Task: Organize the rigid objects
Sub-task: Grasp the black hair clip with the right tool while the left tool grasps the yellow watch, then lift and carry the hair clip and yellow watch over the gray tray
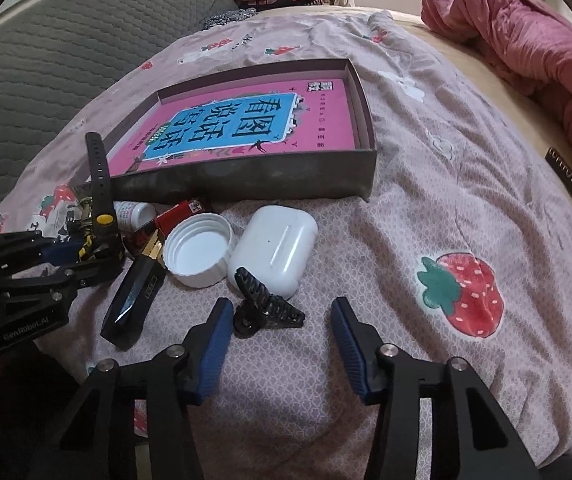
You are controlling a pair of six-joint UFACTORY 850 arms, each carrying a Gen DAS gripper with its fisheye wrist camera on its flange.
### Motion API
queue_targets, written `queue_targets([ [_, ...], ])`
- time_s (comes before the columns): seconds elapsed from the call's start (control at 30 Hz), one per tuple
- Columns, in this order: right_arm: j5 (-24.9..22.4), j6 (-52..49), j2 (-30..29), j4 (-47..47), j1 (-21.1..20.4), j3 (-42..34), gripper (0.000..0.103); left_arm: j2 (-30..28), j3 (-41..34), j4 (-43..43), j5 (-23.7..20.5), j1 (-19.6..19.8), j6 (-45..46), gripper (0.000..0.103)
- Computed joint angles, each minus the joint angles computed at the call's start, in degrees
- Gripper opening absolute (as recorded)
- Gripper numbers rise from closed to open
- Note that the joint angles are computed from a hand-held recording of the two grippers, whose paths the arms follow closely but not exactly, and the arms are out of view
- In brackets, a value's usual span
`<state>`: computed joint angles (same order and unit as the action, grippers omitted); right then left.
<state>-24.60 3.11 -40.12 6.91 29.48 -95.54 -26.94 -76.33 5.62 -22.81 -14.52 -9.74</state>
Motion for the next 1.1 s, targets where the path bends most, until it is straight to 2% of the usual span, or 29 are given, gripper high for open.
queue_targets([
  [0.23,-0.9,-2.7,-0.6,0.5,0.0,-0.7,0.037,0.5,0.7,-6.5,0.8,0.9,2.8,0.027],
  [0.5,0.1,-11.5,0.4,12.3,-1.6,0.6,0.037,1.6,1.9,-14.3,2.6,2.3,7.4,0.025],
  [0.7,2.8,-18.5,2.1,20.9,-2.3,2.6,0.037,3.5,3.3,-22.6,4.2,3.4,13.2,0.023],
  [0.97,5.8,-27.2,3.3,30.9,-2.7,3.7,0.037,5.5,4.1,-24.0,6.6,3.7,13.6,0.017],
  [1.1,7.4,-32.0,4.0,35.9,-2.8,4.4,0.037,6.3,4.7,-27.4,7.7,4.1,16.5,0.016],
])
